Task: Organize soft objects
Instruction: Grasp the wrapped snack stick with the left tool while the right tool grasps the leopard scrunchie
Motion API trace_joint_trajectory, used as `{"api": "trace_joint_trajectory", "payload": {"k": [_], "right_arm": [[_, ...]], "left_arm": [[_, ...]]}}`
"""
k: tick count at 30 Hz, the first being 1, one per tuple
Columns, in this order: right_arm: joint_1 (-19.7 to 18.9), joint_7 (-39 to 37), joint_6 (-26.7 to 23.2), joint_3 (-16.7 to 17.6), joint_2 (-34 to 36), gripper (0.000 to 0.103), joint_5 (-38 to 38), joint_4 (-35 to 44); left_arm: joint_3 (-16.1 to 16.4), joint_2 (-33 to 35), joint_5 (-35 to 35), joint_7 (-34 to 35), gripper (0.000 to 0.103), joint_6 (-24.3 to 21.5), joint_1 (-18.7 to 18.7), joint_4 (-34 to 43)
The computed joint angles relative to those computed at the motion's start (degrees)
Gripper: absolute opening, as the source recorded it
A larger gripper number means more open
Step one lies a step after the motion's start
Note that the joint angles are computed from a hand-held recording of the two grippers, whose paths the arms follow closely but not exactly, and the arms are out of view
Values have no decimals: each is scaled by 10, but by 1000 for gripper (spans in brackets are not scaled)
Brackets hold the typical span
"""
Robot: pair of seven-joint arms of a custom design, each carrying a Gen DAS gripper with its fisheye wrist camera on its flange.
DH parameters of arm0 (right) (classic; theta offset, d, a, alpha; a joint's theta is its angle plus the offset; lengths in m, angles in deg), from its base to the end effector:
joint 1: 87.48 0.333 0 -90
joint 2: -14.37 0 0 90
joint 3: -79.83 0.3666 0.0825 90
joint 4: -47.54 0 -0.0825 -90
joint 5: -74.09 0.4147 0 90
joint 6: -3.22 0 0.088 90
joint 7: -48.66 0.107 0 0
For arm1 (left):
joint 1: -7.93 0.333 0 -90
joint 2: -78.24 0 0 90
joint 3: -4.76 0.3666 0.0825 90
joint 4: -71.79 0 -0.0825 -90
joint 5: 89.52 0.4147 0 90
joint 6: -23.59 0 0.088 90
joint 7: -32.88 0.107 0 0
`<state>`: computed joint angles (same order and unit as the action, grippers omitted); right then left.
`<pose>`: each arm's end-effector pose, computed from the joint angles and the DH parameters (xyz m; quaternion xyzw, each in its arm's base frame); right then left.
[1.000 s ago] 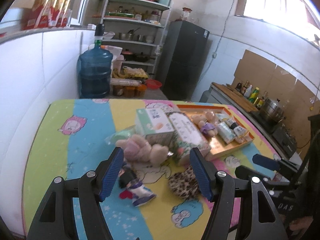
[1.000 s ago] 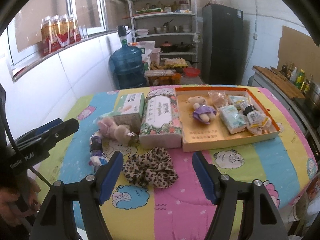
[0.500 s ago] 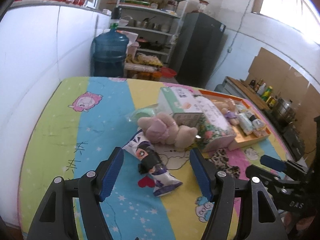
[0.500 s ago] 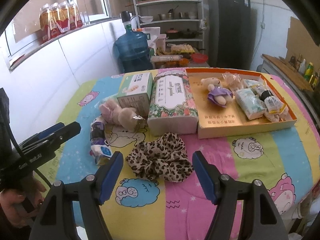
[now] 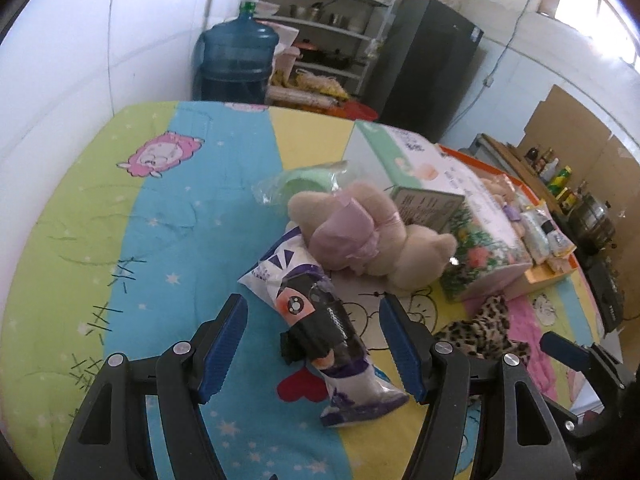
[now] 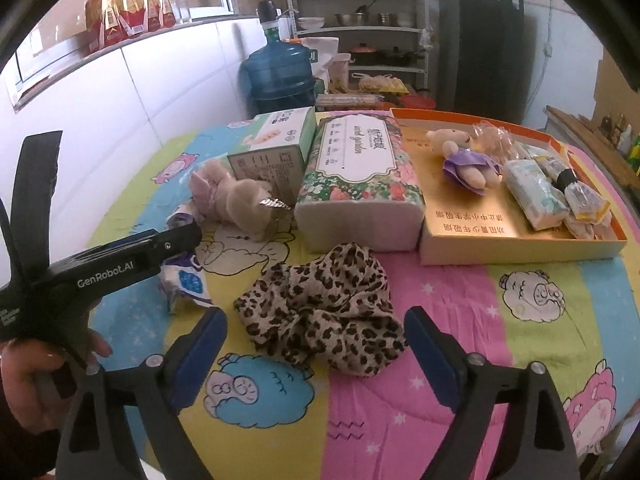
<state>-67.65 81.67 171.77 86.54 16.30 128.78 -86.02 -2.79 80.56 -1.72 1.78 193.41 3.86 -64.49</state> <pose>0.5220 0.2011 0.3977 -0.8268 0.4535 -0.1109 0.3137 0.4911 -0.1699 0.3510 -0.7903 0.4972 -0.2915 0.2081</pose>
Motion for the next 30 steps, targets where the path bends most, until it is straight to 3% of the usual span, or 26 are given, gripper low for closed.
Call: {"api": "trace_joint_trajectory", "payload": {"k": [7,12,20,23,30], "right_arm": [[0,73,6,-6,33,91,-91,12],[-6,75,0,0,47,91,-99,20],[9,162,2,-16,59,93,-213,19],[25,230,16,-36,56,78,-287,11],[5,205,24,-10,43,37,-254,1]], "left_arm": [[3,28,-51,52,70,0,-3,13],[7,40,-59,65,70,-12,-10,27],[6,48,-75,102,68,-48,-26,37],[6,43,-76,99,53,-56,-27,34],[7,30,-34,53,40,-35,-19,19]]}}
